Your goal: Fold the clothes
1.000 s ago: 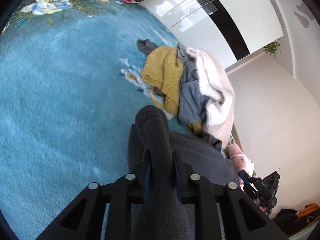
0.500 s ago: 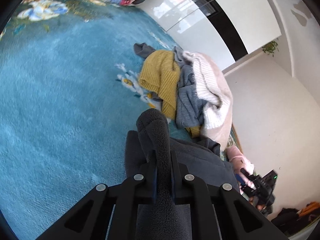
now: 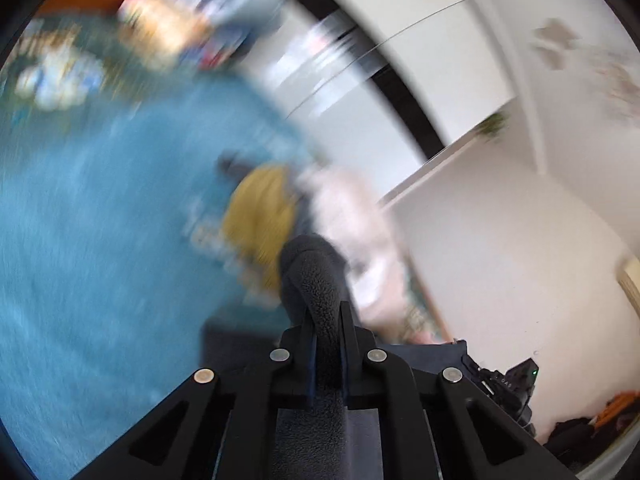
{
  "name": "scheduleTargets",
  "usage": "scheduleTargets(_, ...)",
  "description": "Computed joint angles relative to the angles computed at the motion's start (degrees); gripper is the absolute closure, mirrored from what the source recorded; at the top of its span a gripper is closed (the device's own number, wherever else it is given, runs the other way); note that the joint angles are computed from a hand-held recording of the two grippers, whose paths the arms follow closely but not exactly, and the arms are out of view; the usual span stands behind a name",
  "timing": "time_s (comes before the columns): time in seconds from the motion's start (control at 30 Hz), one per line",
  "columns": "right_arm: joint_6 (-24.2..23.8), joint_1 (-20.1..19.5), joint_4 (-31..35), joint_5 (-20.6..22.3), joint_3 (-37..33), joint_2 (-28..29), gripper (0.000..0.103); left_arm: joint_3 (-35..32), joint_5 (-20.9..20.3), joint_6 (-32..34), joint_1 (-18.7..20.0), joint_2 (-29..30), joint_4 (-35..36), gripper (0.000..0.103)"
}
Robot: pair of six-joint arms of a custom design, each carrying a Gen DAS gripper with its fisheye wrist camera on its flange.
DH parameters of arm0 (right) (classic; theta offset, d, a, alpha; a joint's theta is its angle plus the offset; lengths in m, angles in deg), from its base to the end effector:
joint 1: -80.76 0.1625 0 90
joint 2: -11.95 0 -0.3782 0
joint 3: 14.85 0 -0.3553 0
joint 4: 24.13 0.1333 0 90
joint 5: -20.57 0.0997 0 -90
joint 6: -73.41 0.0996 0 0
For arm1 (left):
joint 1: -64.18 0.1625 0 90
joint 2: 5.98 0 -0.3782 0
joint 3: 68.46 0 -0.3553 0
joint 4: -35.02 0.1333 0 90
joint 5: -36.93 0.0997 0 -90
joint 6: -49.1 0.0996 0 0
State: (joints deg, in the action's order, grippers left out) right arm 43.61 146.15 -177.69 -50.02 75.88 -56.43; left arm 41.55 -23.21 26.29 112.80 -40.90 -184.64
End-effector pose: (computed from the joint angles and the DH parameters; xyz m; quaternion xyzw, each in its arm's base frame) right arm -0.1006 -0.6192 0.3740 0.1010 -0.9190 0.3807 0.0183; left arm -0.2129 -0.5184 0.0668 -0.0220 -0.8665 0.4969 0.0414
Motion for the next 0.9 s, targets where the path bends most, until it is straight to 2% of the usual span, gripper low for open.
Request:
scheduleTargets(0.03,-0.41,-0.51,-1.34,3.66,1.00,-1.15,0.097,-0.20,1.48,2.59,-1.08,0.10,-1.37,0.094)
scheduleTargets(0.07,0.03,-0.73,-2.76,5.54,1.31,-1.56,0.097,-0.64,2.00,4.36,-1.40,0.24,-1.52,0.094)
scheduleTargets(0.1,1.41,-0.60,-4.29,5.18,0.82,-1.13,0.097,-1.09,2.19,4.43,-1.08,0.36,-0.52,0.094)
scheduleTargets(0.17,3.50,-0.13,-5.23,2.56,-1.03,0.74,0.097,-2.45,2.34,0.90,1.13,0.84,4.71,0.094)
scheduleTargets(0.23,5.28,0.45,-5.36,-2.84,-2.89,3.60,0.097,-4.13,2.39,-4.37,4.03,1.41,11.61,0.094)
scheduleTargets(0.33,9.38,-0.10,-5.58,-7.37,-4.42,7.18,0.097,-5.45,-2.69,-13.34,8.60,1.72,18.61,0.094)
scheduleTargets(0.4,11.06,-0.47,-5.37,-9.61,-5.39,8.49,0.097,-6.06,-3.76,-14.78,9.71,1.80,20.85,0.094)
scheduleTargets(0.43,12.19,-0.63,-5.43,-10.74,-5.86,8.98,0.097,-6.34,-2.99,-14.43,9.55,1.90,21.87,0.094)
scheduleTargets(0.5,15.40,-1.32,-5.59,-11.70,-6.47,9.30,0.101,-6.62,-2.20,-14.03,9.13,2.33,22.90,0.094)
scheduleTargets(0.6,18.01,-2.77,-4.11,-9.37,-6.36,8.24,0.101,-6.59,-2.14,-13.95,9.05,1.95,23.52,0.090)
scheduleTargets(0.63,17.06,-2.73,-4.94,-9.69,-5.28,7.35,0.100,-5.76,-1.99,-14.63,8.78,1.51,22.42,0.089)
scheduleTargets(0.7,14.83,-2.50,-6.55,-10.52,-3.03,5.44,0.098,-4.12,-1.48,-16.05,8.18,0.65,20.23,0.082)
scheduleTargets(0.77,11.41,-1.70,-7.92,-11.91,-0.76,3.37,0.098,-2.18,4.59,-15.78,5.55,-0.59,19.08,0.069)
scheduleTargets(0.83,7.33,-0.52,-9.06,-12.98,1.10,1.66,0.098,-0.69,10.23,-14.08,2.50,-1.60,18.81,0.067)
scheduleTargets(0.9,3.58,0.81,-10.01,-13.92,3.99,-0.60,0.098,-0.16,11.18,-10.08,-0.32,-1.85,18.35,0.065)
